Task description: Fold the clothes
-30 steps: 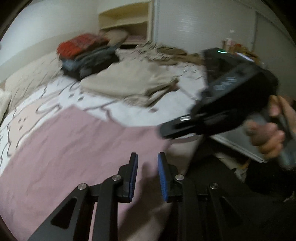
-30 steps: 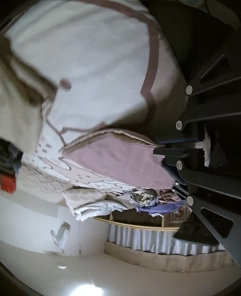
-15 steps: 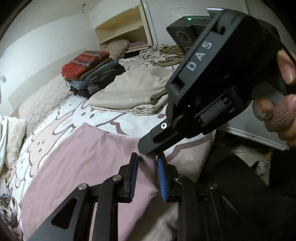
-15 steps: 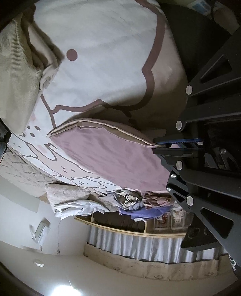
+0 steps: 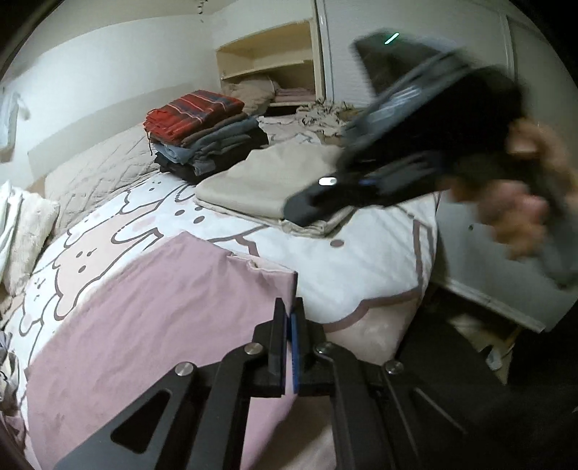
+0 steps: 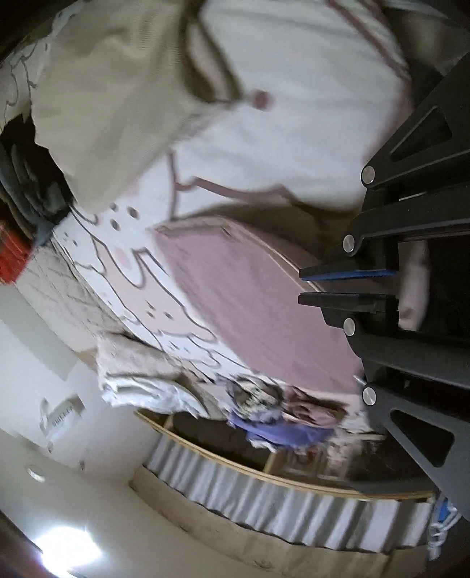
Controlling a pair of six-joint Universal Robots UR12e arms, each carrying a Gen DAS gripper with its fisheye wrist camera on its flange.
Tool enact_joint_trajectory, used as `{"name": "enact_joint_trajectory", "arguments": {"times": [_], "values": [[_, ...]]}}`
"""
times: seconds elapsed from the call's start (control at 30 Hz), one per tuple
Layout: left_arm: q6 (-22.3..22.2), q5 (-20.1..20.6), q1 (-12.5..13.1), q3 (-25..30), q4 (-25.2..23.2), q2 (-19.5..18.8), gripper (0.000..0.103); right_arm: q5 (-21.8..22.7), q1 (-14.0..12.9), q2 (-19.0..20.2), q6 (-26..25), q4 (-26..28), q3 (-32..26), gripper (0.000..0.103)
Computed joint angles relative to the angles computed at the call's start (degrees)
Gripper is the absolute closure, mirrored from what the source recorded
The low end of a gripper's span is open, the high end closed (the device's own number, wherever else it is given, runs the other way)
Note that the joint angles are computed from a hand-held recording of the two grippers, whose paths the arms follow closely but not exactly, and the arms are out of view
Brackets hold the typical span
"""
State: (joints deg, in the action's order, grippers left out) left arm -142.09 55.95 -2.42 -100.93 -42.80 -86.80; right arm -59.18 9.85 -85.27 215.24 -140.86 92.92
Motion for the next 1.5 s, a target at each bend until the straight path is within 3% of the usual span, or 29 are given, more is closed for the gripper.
{"name": "enact_joint_trajectory", "arguments": {"times": [0.17, 0.2, 0.23, 0.27, 0.33, 0.5, 0.53, 0.6, 0.67, 0.7, 0.73, 0.8, 0.83, 1.0, 1.13, 1.3, 1.5], "values": [[0.1, -1.6, 0.4, 0.6, -1.5, 0.4, 0.101, -0.4, -1.5, 6.4, -0.2, 1.9, -6.4, 0.095], [0.0, -1.8, 0.5, 0.7, -1.8, 0.5, 0.101, -1.6, -1.3, 8.3, -1.3, 3.8, -8.9, 0.078], [-0.3, -2.1, 0.6, 0.9, -2.3, 0.4, 0.101, -2.6, -1.2, 9.7, -2.1, 5.2, -10.8, 0.036], [-0.5, -2.3, 0.7, 1.1, -2.9, 0.4, 0.101, -3.7, -1.0, 11.2, -2.2, 6.6, -12.8, 0.021], [-0.9, -2.8, 1.0, 1.4, -3.6, 0.3, 0.101, -3.3, -1.0, 14.3, -4.0, 9.8, -16.8, 0.016], [-0.8, -4.2, 1.8, 2.4, -5.6, -0.1, 0.101, 1.0, -1.7, 20.6, -3.8, 20.2, -24.4, 0.016], [-0.9, -4.5, 1.9, 2.7, -6.1, -0.3, 0.101, 2.4, -1.9, 21.7, -3.4, 22.2, -25.6, 0.021], [-1.0, -5.3, 2.2, 3.3, -7.4, -0.6, 0.101, 4.6, -2.1, 22.8, -3.0, 22.9, -26.1, 0.029], [-0.7, -5.9, 2.4, 3.8, -8.8, -0.8, 0.101, 6.8, -2.4, 23.9, -2.6, 23.5, -26.6, 0.031], [-0.4, -6.3, 2.6, 4.0, -9.4, -0.8, 0.101, 7.9, -2.6, 24.0, -2.0, 22.8, -26.5, 0.039], [-0.2, -6.6, 2.7, 4.1, -10.0, -0.9, 0.101, 9.1, -2.7, 24.2, -1.4, 22.1, -26.4, 0.058], [0.3, -7.2, 3.0, 4.4, -10.7, -0.8, 0.101, 11.3, -3.0, 24.4, -0.2, 20.7, -26.2, 0.084], [0.4, -7.4, 3.2, 4.3, -10.4, -0.6, 0.101, 10.4, -2.8, 24.3, -1.5, 20.9, -26.8, 0.093], [0.7, -8.1, 5.7, 3.3, -8.7, 1.3, 0.101, 6.7, -1.1, 24.0, -5.7, 19.4, -30.0, 0.097], [-2.4, -7.6, 8.9, 1.6, -5.9, 3.7, 0.101, 5.5, 1.0, 25.0, -6.4, 17.3, -34.4, 0.097], [-8.0, -4.5, 13.2, -1.8, 0.9, 7.3, 0.101, 5.1, 4.3, 28.2, -8.4, 16.9, -42.0, 0.097], [-12.6, -1.5, 18.3, -4.5, 1.4, 10.6, 0.101, 3.8, 8.9, 34.9, -10.8, 22.5, -54.5, 0.097]]}}
